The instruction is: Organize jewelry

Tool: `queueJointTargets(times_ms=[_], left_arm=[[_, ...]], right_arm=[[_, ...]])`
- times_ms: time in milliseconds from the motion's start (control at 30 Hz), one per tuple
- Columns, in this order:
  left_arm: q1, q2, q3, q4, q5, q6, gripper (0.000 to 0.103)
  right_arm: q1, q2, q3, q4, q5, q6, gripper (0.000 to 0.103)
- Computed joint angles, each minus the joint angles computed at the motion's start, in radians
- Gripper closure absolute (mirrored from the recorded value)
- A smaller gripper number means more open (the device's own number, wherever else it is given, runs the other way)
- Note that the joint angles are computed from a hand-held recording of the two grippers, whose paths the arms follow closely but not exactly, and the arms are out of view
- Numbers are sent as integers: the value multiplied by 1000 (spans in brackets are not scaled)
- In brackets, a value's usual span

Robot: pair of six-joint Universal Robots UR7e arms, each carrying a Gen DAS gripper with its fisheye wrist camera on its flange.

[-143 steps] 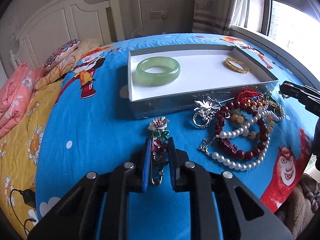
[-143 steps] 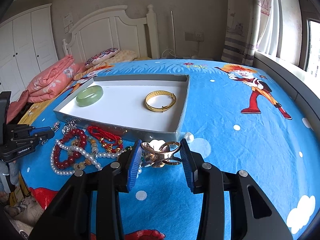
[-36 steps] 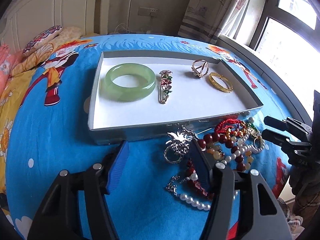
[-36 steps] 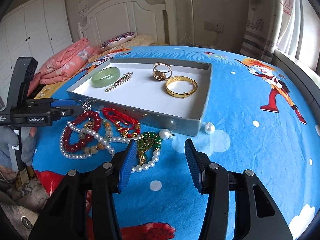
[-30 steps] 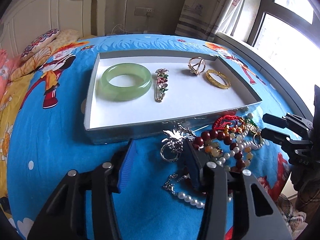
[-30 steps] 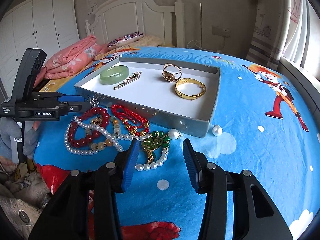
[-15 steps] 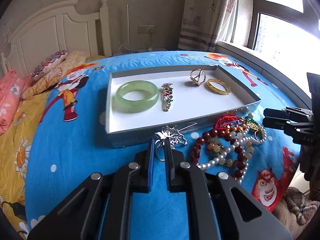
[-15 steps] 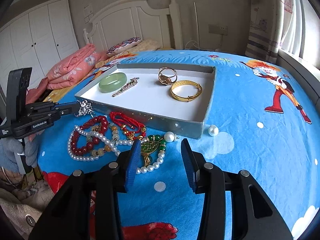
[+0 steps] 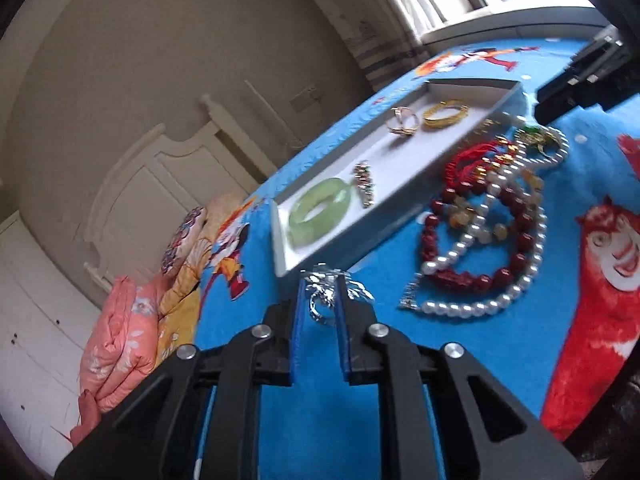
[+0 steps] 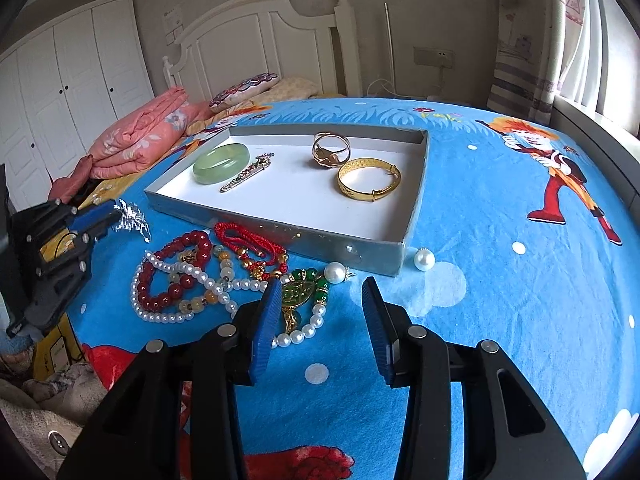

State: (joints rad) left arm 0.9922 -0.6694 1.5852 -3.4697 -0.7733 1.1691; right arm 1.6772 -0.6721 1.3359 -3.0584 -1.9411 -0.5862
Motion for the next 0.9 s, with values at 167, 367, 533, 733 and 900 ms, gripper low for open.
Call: queueJointTargets(times_ms=[167,367,533,733,900], left_arm=[[9,-92,49,271,-108,-211,53],[51,-168,-1,532,-259,-512,52],[90,-185,-42,614,-317,-655,52],[107,-182,-62,666,-323,-682,51],[115,-186,-62,711,-375,-684,47]], right_arm=[[1,-1,2,3,1,0,62],[18,7,1,14,32,-20,63],[43,62,-79,79,-3,-37,77],[46,110,-172,146,-86,31,80],[43,117,-200,194,-81,33,80]])
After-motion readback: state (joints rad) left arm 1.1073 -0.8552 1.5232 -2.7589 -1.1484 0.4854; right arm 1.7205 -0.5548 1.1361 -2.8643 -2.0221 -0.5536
